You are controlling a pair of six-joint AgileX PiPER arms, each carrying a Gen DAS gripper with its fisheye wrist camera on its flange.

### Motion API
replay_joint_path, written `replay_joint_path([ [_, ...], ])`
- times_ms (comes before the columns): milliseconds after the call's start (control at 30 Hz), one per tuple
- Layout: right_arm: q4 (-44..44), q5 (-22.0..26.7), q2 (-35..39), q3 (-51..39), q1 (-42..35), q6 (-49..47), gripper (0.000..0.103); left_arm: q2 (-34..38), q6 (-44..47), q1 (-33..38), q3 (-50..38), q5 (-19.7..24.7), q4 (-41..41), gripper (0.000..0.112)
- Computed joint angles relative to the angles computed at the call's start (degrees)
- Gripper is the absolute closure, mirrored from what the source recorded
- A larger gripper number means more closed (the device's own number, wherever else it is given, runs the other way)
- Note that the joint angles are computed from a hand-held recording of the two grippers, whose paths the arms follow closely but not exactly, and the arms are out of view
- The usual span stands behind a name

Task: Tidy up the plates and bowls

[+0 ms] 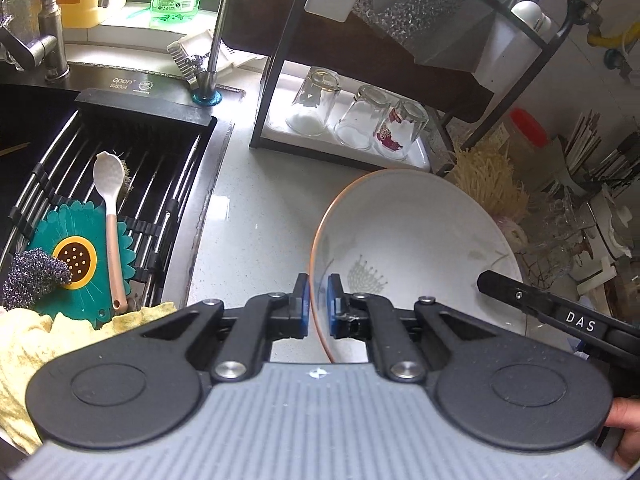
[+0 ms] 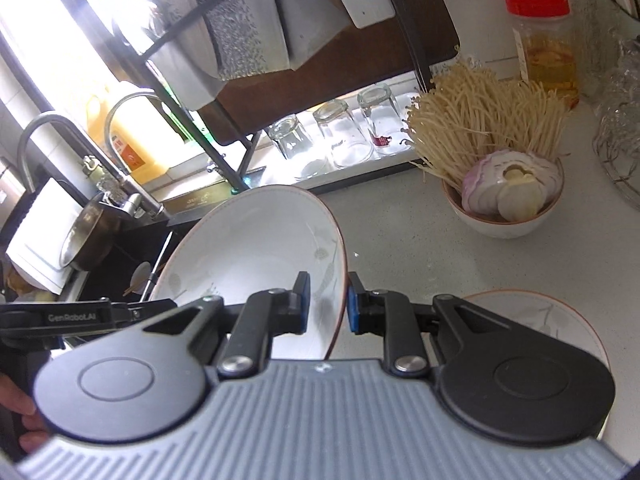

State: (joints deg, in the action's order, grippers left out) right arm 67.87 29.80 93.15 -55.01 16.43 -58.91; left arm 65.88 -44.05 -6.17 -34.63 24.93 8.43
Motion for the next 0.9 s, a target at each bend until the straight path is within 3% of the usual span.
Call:
replay_joint_path([
  [300,-0.4,1.0,-7.4,5.0,-3.3,-2.1,0.081,-3.8,-6.2,-5.7,0.9,0.3,3.5,0.102],
  [567,-1.0,1.6,-12.1,9.6,-10.1,-2.9,0.081,2.0,-10.1,-11.8,-1.9,-3.8,6.7,0.103],
  [900,-1.6,0.8,-14.2,13.1,-17.9,-2.7,0.081,14.1,2.2,-14.9,-8.6,-8.3,-3.7,0.102],
])
